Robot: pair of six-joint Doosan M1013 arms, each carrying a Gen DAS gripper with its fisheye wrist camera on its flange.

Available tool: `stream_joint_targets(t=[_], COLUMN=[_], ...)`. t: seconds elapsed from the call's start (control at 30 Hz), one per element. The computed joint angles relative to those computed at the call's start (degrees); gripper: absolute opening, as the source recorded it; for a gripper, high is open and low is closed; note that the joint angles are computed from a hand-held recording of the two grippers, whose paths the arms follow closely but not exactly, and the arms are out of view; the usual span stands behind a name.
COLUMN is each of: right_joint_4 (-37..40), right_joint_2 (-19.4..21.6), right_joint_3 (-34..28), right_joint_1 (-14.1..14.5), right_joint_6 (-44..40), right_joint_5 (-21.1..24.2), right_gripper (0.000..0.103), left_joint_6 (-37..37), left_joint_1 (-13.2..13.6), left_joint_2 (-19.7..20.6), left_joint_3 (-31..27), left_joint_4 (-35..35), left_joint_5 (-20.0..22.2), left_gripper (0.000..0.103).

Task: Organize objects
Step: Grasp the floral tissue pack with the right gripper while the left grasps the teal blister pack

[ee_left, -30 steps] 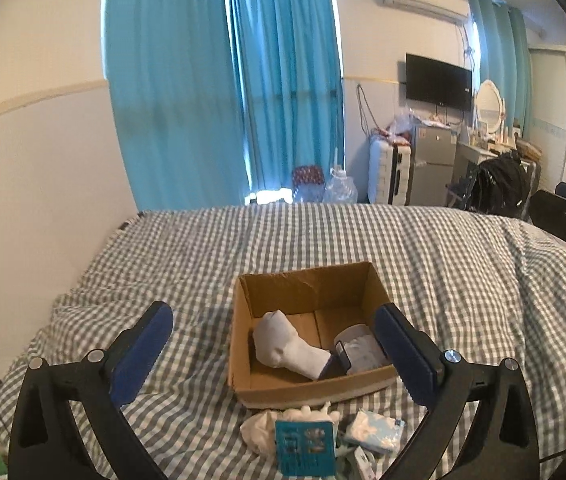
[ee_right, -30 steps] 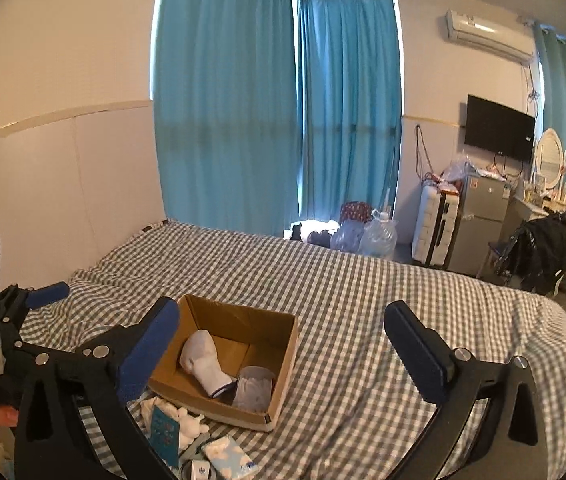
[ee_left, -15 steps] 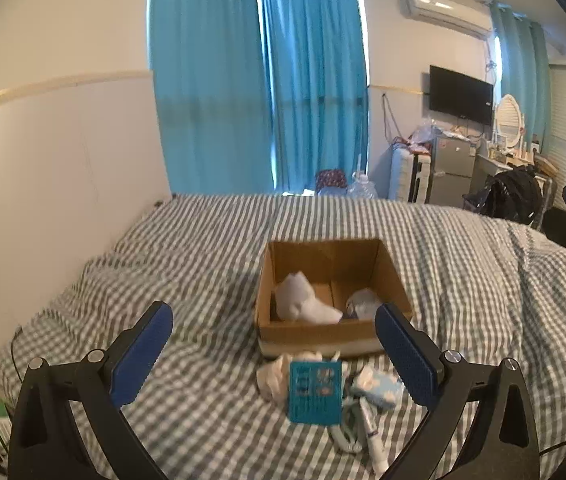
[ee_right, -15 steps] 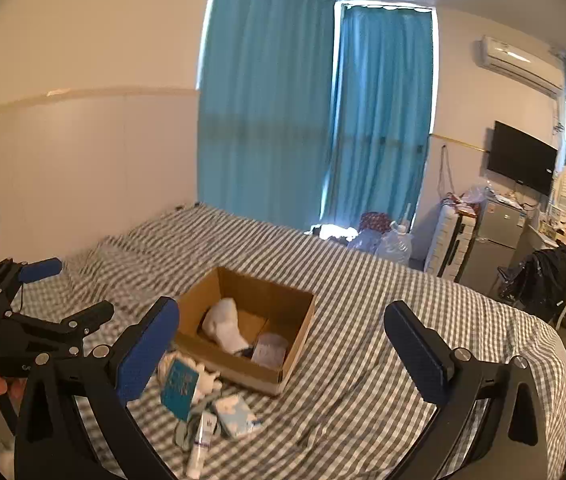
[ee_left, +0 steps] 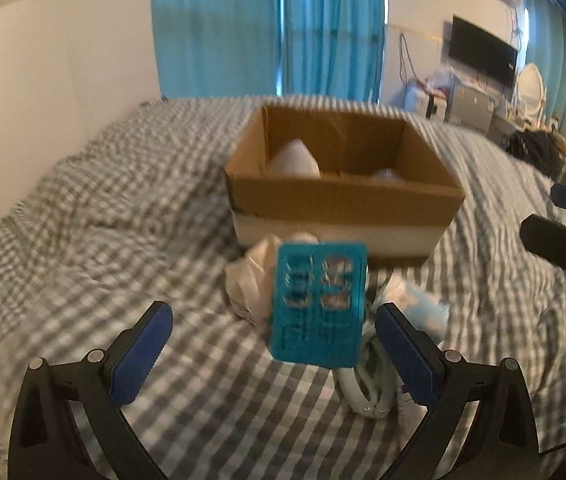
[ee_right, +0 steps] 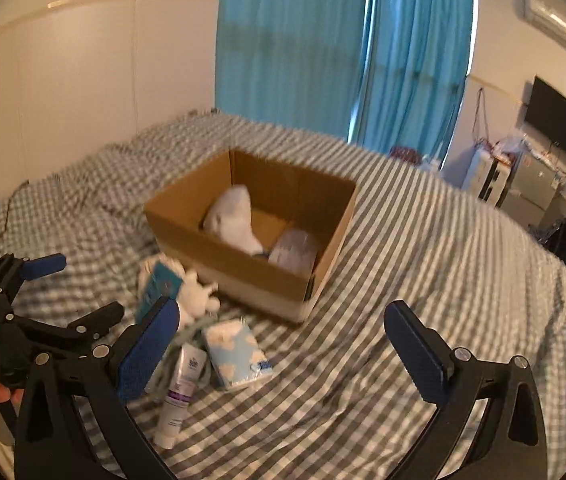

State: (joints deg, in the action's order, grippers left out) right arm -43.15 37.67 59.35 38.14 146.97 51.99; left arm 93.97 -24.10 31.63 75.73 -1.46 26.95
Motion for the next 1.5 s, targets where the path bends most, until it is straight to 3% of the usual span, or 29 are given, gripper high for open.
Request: stream_joint_targets(t=[0.23,0.33,0.43,0.53,0.77,1.0,1.07,1.13,1.17,1.5], right_joint_4=[7.7,7.5,7.0,8.9,15.3,21.4,23.1,25.2,25.7,14.2], right_joint_2=[1.4,1.9,2.3,2.5,2.9,6.3,7.3,7.8,7.7,3.0], right_joint_3=[2.5,2.7,2.4,2.4,2.0,-3.3,-4.6,-5.0,-4.6,1.8], right_joint_1=[-1.9,-1.9,-2.0,-2.4,-3.2,-3.5,-3.6,-3.8,-3.7,-1.6], right_joint_6=[-1.2,0.1,0.2,-0.2,-4.0,-14.1,-16.3,-18.1,-18.4,-5.8], right_joint_5=[-2.2,-0.2,0.9,0.3,-3.5,0.0,1.0,0.7,-0.1,-0.8], right_gripper=[0.103,0.103,0.103,0.103,0.100,0.089,0.083,0.061,0.058,0.056], left_joint_6=[3.2,2.1,6.2,14.2,16.7,16.0,15.1,13.5,13.2,14.2], left_joint_1=[-0.5,-0.8,-0.1,0.8,1.1,1.8,2.0,1.9,1.9,1.4], left_joint_2=[5.0,6.7,7.2,7.2,5.1,2.6,3.0,3.0,3.1,1.8], left_joint_3=[-4.7,-6.6,-6.6,-6.7,-4.3,-2.0,-2.6,-2.7,-2.7,-1.6], left_joint_4=[-1.0,1.2,-4.6,-13.9,-14.8,-14.3,-13.8,-12.5,-12.2,-13.0], left_joint_5=[4.5,6.3,6.0,7.7,8.6,6.8,7.3,7.8,8.1,8.1], left_gripper=[0.103,0.103,0.091,0.070,0.070,0.070,0.070,0.070,0.070,0.070])
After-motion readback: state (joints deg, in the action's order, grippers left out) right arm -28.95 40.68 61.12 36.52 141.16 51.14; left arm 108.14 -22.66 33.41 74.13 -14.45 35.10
